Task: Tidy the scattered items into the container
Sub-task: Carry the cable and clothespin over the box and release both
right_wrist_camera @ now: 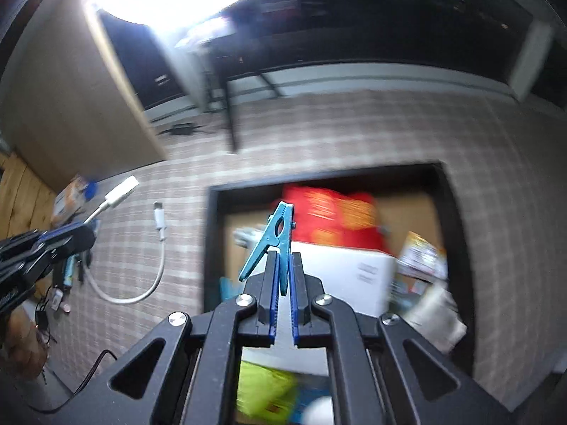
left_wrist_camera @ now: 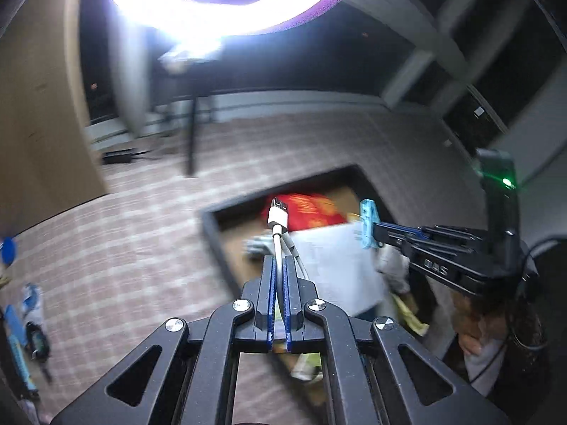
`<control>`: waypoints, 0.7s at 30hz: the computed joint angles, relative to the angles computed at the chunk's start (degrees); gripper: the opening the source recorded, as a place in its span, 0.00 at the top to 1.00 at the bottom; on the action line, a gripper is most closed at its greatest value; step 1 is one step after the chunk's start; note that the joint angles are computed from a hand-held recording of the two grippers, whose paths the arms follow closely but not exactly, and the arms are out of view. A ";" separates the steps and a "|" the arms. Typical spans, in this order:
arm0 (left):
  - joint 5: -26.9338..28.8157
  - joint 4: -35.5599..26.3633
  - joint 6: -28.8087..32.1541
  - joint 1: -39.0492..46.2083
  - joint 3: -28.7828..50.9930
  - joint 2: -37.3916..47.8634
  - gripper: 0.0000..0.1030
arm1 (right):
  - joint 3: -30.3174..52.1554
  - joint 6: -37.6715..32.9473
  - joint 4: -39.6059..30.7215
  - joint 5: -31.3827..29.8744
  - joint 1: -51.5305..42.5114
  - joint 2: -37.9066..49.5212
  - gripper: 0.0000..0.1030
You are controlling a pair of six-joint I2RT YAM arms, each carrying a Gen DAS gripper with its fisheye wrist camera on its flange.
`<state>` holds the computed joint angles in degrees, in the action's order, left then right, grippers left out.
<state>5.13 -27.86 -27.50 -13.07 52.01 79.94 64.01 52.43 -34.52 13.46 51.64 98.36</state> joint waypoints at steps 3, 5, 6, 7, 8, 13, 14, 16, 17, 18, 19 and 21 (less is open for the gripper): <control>-0.60 0.58 -1.72 -5.91 4.12 4.45 0.97 | -6.67 1.55 -0.69 0.48 -1.76 -6.25 0.95; -1.09 0.27 -2.46 -8.98 6.62 6.62 0.97 | -10.09 2.40 -1.05 0.70 -2.47 -9.46 0.95; -1.11 0.11 -2.71 -10.15 7.75 7.63 0.97 | -11.32 2.74 -1.30 0.80 -2.59 -10.71 0.95; -1.20 0.00 -2.92 -11.45 8.95 8.78 0.97 | -12.76 3.17 -1.61 0.95 -2.78 -12.16 0.95; -1.44 -0.27 -3.19 -12.87 10.24 9.90 0.97 | -14.19 3.51 -1.78 0.95 -3.02 -13.57 0.95; -2.27 -1.34 -3.38 -17.23 14.45 13.58 0.97 | -18.09 4.70 -1.65 0.77 -3.42 -17.07 0.95; -1.95 -1.75 -2.99 -17.81 15.32 14.34 0.96 | -18.66 4.70 -1.38 0.69 -3.57 -17.39 0.95; -1.19 -3.43 -2.97 -18.33 17.01 15.85 0.70 | -19.14 4.68 -0.82 1.05 -3.30 -17.68 0.94; -1.46 -3.34 -3.32 -18.40 16.85 16.03 0.61 | -19.78 4.52 -0.13 1.23 -3.39 -18.09 0.94; -2.30 -2.99 -3.63 -18.50 16.31 15.65 0.57 | -20.42 4.07 0.52 0.33 -3.92 -18.55 0.89; -3.15 -2.99 -3.68 -18.59 15.85 15.20 0.60 | -20.58 4.01 0.72 -0.33 -4.23 -18.76 0.82; -3.63 -3.40 -3.62 -18.28 15.08 14.29 0.60 | -20.13 4.87 0.14 0.41 -3.81 -19.02 0.77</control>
<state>1.50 -31.27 -31.13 -31.35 67.10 94.23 43.88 57.31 -34.39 13.87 47.83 79.34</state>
